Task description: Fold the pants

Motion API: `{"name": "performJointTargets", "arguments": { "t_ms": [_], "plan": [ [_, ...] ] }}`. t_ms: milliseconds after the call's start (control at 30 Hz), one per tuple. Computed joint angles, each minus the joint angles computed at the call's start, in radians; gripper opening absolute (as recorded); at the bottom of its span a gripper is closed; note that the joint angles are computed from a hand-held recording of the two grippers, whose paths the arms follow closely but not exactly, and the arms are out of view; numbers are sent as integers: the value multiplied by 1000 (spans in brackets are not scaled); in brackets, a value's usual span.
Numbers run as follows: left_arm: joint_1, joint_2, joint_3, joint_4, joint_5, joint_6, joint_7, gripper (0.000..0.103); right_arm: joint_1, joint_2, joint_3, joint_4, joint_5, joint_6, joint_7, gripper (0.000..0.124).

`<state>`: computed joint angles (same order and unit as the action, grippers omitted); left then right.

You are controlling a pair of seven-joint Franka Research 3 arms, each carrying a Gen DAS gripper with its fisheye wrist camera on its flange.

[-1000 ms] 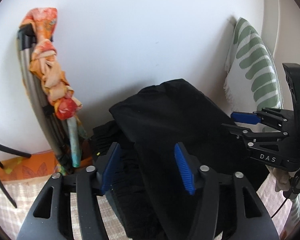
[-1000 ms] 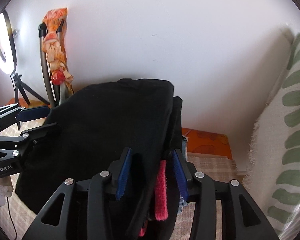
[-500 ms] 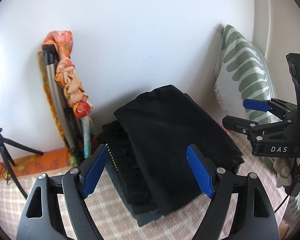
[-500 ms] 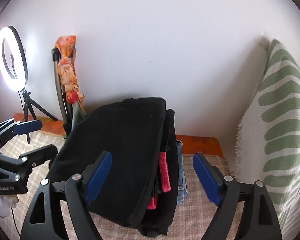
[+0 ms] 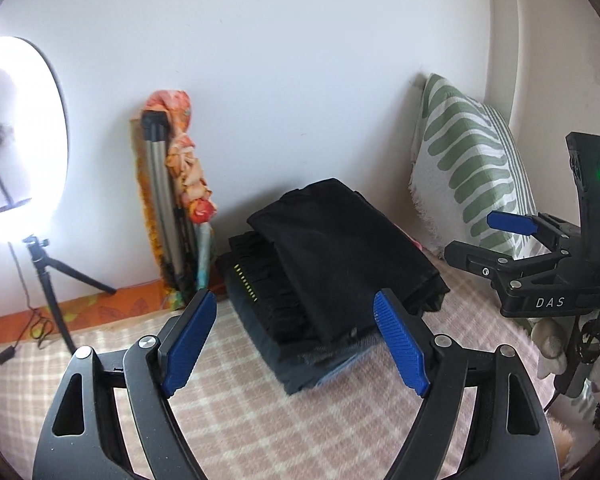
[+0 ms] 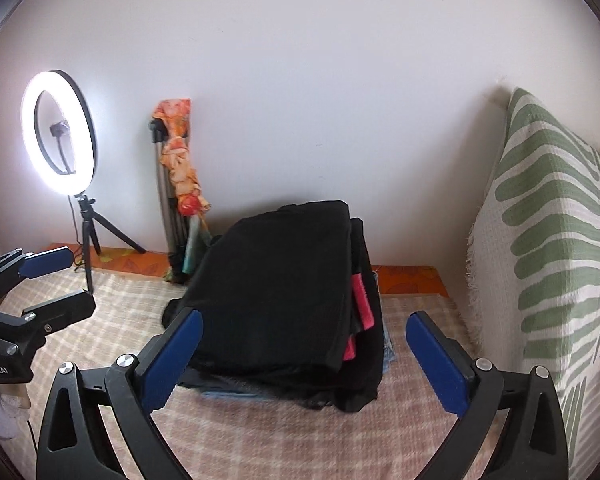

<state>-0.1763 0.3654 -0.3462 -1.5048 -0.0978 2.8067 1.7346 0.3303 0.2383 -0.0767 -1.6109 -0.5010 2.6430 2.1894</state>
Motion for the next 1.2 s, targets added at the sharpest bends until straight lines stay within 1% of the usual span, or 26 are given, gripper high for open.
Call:
{"name": "performJointTargets", "arguments": {
  "t_ms": [133, 233, 300, 400, 600, 767, 933, 1200],
  "plan": [
    [53, -95, -35, -127, -82, 43, 62, 81, 28, -53, 6, -60, -58, 4, 83, 103],
    [82, -172, -52, -226, -176, 77, 143, 82, 35, -95, 27, -114, -102, 15, 149, 103],
    [87, -213, -51, -275, -246, 84, 205, 82, 34, -119, 47, -148, -115, 21, 175, 103],
    [82, -270, -39, -340, -350, 83, 295, 82, 42, -150, 74, -190, -177, 0, 238, 103],
    [38, -377, 27, -468, -544, 100, 454, 82, 41, -204, 129, -263, -260, -13, 358, 103],
    [-17, -431, 104, -547, -642, 96, 538, 82, 45, -235, 171, -304, -364, -47, 486, 103],
    [-69, -473, 179, -616, -664, 92, 568, 82, 61, -236, 205, -315, -457, -94, 564, 103],
    [-121, -516, 243, -693, -671, 117, 598, 82, 90, -223, 213, -321, -507, -109, 638, 103]
  ]
}}
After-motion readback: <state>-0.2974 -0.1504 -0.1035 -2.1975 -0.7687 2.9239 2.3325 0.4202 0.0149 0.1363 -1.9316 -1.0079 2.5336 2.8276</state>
